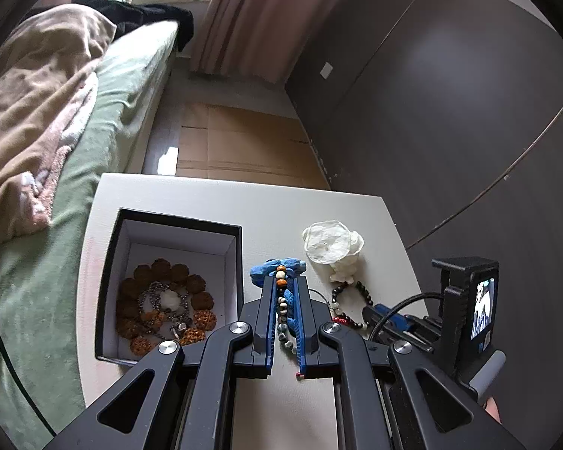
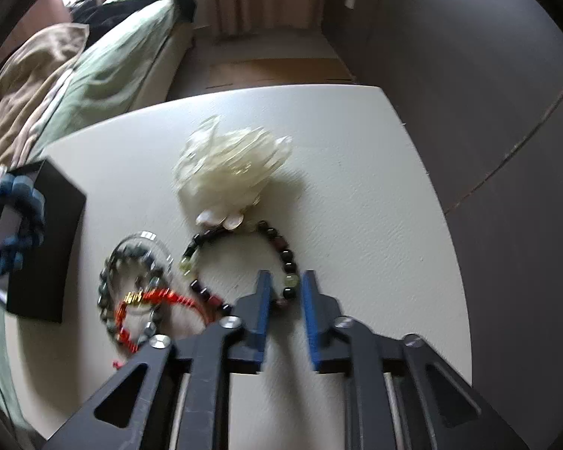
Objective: Organize jewelry
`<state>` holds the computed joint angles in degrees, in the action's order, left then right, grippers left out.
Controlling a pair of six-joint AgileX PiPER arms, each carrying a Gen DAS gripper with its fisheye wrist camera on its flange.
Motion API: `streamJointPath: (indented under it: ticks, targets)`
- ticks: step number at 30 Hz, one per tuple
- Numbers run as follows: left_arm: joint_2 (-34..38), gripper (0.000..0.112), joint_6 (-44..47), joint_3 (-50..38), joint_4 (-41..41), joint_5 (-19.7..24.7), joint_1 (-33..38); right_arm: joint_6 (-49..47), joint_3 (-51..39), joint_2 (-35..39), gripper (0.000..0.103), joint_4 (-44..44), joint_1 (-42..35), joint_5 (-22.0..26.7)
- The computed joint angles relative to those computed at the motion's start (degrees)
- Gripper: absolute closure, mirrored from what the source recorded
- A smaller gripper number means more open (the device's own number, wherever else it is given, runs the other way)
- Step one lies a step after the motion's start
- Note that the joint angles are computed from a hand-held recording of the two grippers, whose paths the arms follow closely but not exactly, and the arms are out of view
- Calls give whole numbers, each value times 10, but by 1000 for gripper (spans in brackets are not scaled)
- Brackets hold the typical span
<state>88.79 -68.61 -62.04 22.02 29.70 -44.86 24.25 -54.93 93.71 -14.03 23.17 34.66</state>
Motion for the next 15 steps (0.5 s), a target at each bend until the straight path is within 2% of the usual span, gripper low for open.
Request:
streamJointPath:
  ticks: [5, 11, 15]
  targets:
    - [-24, 103, -37, 14, 38, 11, -16, -59, 25, -26, 93, 61, -25, -7]
    - [-60, 103, -82, 39, 77, 23, -28, -220, 64, -77, 94, 234, -89, -21]
    - [-86, 103, -98, 56, 91, 23, -23, -324, 79, -126, 94, 348, -125, -7]
